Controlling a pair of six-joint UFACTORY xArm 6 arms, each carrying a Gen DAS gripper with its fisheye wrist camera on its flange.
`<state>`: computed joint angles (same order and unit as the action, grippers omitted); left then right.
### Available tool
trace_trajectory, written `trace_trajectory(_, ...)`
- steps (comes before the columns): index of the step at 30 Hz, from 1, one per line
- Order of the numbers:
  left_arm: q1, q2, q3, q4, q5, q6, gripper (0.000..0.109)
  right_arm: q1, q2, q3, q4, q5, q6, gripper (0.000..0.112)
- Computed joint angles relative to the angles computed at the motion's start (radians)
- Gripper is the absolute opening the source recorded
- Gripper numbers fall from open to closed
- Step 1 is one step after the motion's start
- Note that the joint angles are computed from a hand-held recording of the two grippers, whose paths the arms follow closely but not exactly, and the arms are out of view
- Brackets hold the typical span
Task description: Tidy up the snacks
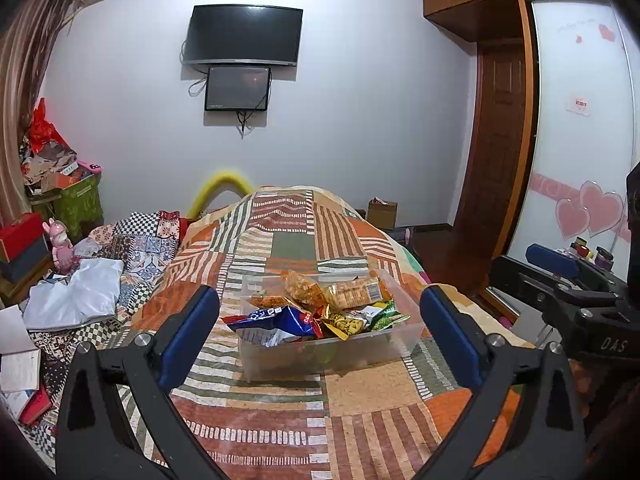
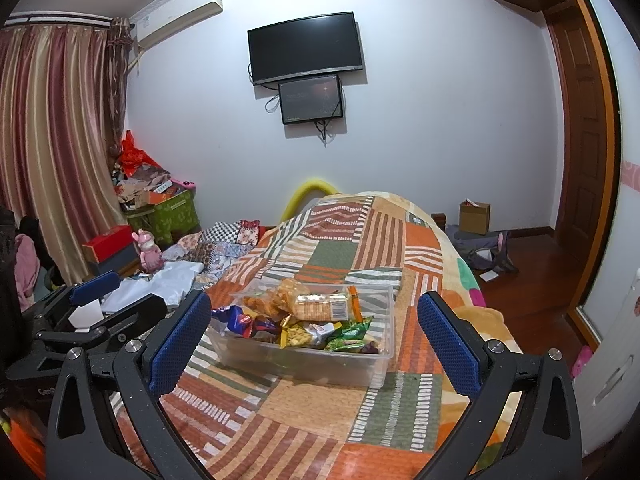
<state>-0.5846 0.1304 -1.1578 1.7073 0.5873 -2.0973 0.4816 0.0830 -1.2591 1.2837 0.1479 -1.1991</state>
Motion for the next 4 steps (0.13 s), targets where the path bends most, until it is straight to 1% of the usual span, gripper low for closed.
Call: trace_trajectory(4, 0.005, 0.008, -0.005, -0.001, -0.007, -0.001, 0.102, -0.005, 0.012, -0.005, -0.021, 0.003, 0.025, 0.103)
